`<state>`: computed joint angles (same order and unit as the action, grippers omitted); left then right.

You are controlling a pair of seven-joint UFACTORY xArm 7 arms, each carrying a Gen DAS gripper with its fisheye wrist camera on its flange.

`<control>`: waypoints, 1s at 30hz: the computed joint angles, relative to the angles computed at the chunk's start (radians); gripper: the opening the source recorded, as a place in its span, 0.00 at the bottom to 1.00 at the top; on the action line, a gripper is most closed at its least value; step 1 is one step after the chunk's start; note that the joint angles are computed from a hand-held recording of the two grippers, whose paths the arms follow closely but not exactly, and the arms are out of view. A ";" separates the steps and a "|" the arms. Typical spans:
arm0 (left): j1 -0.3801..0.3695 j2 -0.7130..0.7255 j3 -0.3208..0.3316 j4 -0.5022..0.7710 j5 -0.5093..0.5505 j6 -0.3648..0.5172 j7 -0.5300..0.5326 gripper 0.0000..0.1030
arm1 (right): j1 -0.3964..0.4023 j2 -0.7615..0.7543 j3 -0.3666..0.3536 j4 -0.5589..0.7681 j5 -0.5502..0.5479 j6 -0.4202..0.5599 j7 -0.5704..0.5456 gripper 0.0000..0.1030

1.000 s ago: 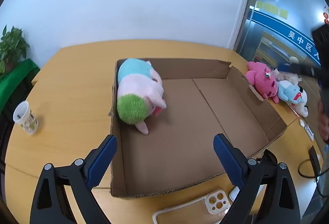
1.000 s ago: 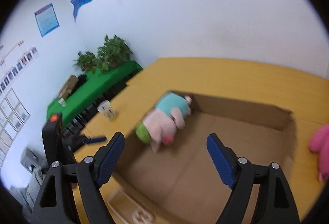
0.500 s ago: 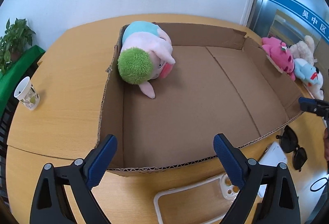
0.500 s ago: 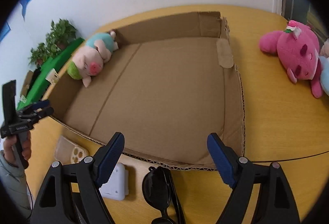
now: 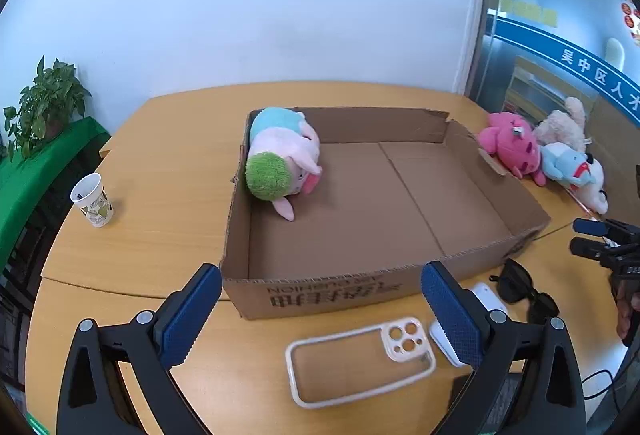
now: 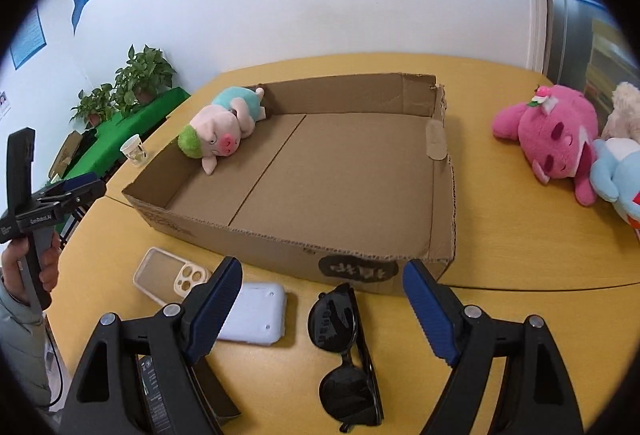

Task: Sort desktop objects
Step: 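Move the left gripper to the black product box and close on it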

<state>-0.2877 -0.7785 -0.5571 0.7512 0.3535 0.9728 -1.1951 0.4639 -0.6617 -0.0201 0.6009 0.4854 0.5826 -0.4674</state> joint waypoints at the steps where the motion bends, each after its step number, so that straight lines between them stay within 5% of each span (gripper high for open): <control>1: -0.013 -0.017 -0.008 -0.003 -0.007 0.008 -0.008 0.98 | -0.013 -0.023 0.017 -0.022 -0.015 -0.004 0.014 0.80; 5: -0.054 -0.077 -0.038 -0.035 -0.041 0.002 -0.052 0.98 | 0.007 -0.104 -0.008 -0.103 -0.004 0.005 0.018 0.78; 6: -0.057 -0.081 -0.049 -0.041 -0.047 -0.003 -0.063 0.98 | 0.017 -0.127 -0.021 -0.122 0.005 0.012 0.011 0.67; 7: -0.066 -0.086 -0.058 -0.047 -0.058 -0.003 -0.074 0.98 | 0.016 -0.148 -0.026 -0.139 0.005 0.031 0.016 0.36; 9: -0.080 -0.096 -0.073 -0.056 -0.077 0.000 -0.098 0.98 | 0.003 -0.188 -0.016 -0.164 -0.003 0.065 0.046 0.10; 12: -0.106 -0.091 -0.078 -0.069 -0.103 -0.020 -0.116 0.87 | 0.016 -0.248 -0.031 -0.195 0.013 0.116 0.060 0.13; 14: -0.126 -0.074 -0.067 -0.078 -0.123 -0.050 -0.118 0.43 | 0.036 -0.285 -0.052 -0.212 0.045 0.145 0.062 0.50; 15: -0.139 -0.065 -0.056 -0.086 -0.138 -0.065 -0.118 0.34 | 0.040 -0.307 -0.051 -0.224 0.055 0.156 0.065 0.80; 16: -0.149 -0.051 -0.047 -0.090 -0.153 -0.076 -0.118 0.28 | 0.051 -0.333 -0.054 -0.239 0.067 0.165 0.057 0.83; 19: -0.156 -0.029 -0.051 -0.101 -0.155 -0.113 -0.137 0.36 | 0.095 -0.374 -0.069 -0.262 0.087 0.229 0.012 0.83; 22: -0.183 -0.001 -0.035 -0.128 -0.171 -0.202 -0.147 0.82 | 0.136 -0.398 -0.043 -0.283 0.088 0.317 -0.037 0.83; 26: -0.229 0.065 -0.014 -0.173 -0.184 -0.382 -0.129 0.86 | 0.186 -0.411 0.001 -0.308 0.113 0.382 -0.086 0.83; 30: -0.267 0.208 0.012 -0.178 -0.204 -0.546 -0.093 0.86 | 0.201 -0.359 0.065 -0.317 0.135 0.347 -0.085 0.83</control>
